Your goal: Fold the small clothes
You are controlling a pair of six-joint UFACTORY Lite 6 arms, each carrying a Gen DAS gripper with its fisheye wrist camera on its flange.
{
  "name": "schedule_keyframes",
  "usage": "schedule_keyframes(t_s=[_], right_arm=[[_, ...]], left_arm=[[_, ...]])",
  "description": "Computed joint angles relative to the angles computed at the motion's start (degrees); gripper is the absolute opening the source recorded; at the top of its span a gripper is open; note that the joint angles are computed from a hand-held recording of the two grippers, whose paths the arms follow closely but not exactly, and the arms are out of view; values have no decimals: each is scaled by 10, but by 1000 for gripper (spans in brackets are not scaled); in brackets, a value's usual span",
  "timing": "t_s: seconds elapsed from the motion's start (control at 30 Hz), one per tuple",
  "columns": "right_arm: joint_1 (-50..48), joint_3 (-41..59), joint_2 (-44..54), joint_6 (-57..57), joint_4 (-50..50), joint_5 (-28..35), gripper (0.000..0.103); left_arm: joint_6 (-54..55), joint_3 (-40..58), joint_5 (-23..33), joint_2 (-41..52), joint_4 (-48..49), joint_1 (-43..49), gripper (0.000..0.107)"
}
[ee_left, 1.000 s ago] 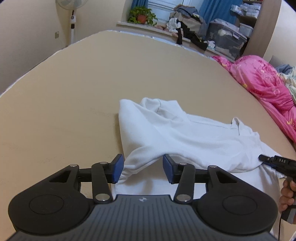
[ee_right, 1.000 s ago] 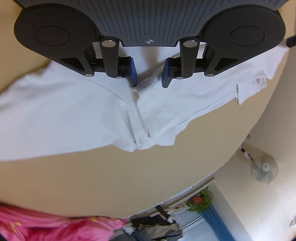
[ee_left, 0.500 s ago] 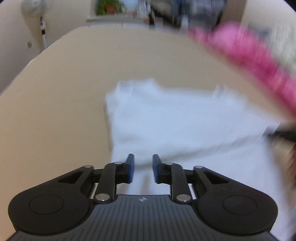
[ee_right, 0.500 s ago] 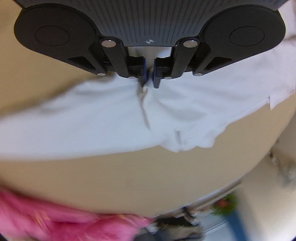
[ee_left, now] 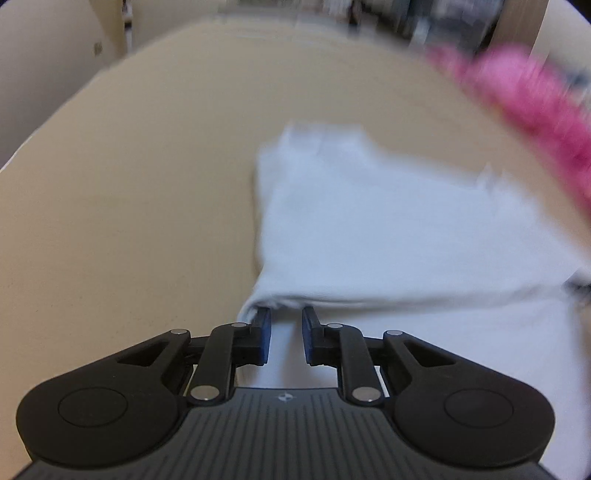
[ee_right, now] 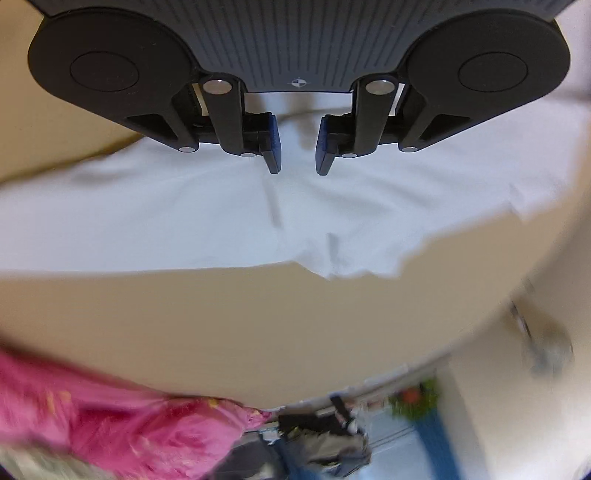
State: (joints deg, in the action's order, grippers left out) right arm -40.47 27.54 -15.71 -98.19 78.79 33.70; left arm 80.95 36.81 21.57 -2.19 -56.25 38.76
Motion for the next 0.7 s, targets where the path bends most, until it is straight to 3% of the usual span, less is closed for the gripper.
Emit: schedule_keyframes(t_s=[0.03, 0.1, 0.2, 0.33, 0.4, 0.43, 0.5, 0.53, 0.57, 0.63, 0.7], right_arm=[[-8, 12, 12, 30, -7, 0, 22], [-71, 39, 22, 55, -41, 73, 24], [-149, 67, 38, 6, -39, 130, 26], [-229, 147, 167, -47, -7, 142, 26], [-282, 201, 231, -68, 2, 150, 26], [-304, 238, 270, -66, 8, 149, 26], [-322, 307, 345, -42, 30, 139, 26], [-334, 347, 382, -18, 35, 137, 26], [-337, 374, 411, -7, 52, 130, 26], [-353, 444, 472, 9, 76, 119, 26], [-353, 510, 531, 26, 103, 86, 30]], left_arm=[[-36, -6, -18, -10, 36, -10, 20], [-37, 4, 19, -26, 41, 9, 22], [72, -8, 102, -54, -57, 68, 23], [166, -17, 186, -90, -170, 82, 25], [211, -44, 152, -108, -236, 49, 33], [224, -53, 99, -107, -255, 13, 39], [248, -41, -21, -39, -250, -43, 41], [231, -36, -74, -2, -244, -60, 49], [197, -26, -102, 12, -245, -75, 49], [151, -16, -88, 9, -230, -73, 49], [174, -8, -67, 23, -228, -62, 49]])
